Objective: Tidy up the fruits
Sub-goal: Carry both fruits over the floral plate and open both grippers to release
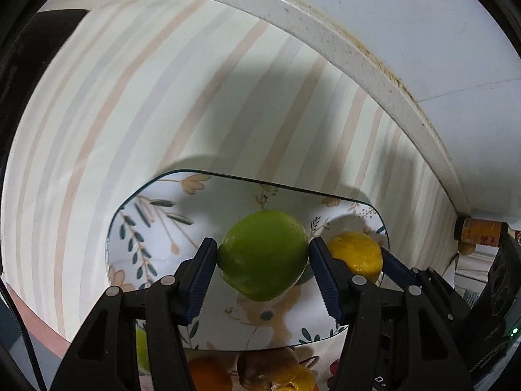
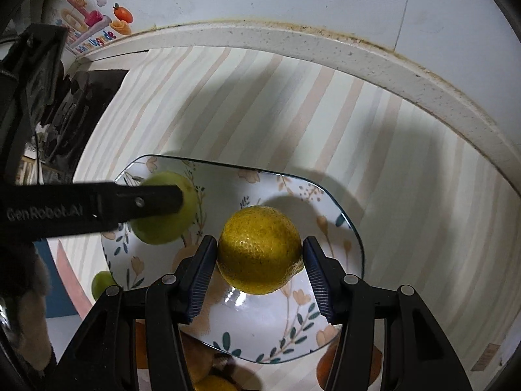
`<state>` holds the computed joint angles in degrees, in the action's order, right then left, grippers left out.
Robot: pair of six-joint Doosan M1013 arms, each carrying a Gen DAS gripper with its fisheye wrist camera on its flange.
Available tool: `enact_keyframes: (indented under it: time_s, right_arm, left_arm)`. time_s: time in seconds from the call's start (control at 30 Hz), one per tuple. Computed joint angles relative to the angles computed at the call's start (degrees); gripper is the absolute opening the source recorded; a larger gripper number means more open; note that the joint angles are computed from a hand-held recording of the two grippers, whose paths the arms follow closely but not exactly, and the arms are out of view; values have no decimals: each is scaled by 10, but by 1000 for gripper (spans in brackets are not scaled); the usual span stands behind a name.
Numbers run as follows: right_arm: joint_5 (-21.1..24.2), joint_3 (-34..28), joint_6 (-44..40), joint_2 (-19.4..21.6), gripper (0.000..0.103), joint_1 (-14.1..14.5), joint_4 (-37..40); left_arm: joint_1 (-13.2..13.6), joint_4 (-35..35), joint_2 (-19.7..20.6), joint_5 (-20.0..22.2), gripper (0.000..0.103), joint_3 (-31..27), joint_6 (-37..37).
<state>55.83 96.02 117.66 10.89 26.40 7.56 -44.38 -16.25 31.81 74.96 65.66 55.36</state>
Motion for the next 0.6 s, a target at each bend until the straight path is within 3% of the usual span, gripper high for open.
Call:
enact_keyframes:
  time_s: [0.1, 0.2, 0.27, 0.33, 0.43, 0.5, 0.6]
  right_arm:
    - [-7, 2, -3, -1, 59, -11, 37]
    - [-3, 3, 10, -5, 78, -16, 45]
    - [8, 0, 28, -7, 83, -16, 36]
    - [23, -2, 47, -9, 85, -17, 31]
    - [49, -8, 79, -13, 94, -9, 2]
    - [69, -16, 96, -13, 94, -2, -18]
    - [94, -22, 115, -16, 94, 7, -39]
  left_arm:
    - [6, -18, 6, 6, 56, -6, -13]
    - [7, -20, 8, 3, 56, -8, -14]
    - [7, -12, 6, 7, 67, -12, -17]
    - [7, -2, 5, 13, 70, -18, -16]
    - [1, 46, 0, 27, 71, -24, -16]
    - [-7, 85, -5, 41, 83, -26, -16]
    - [-17, 135, -22, 47, 86, -13, -23]
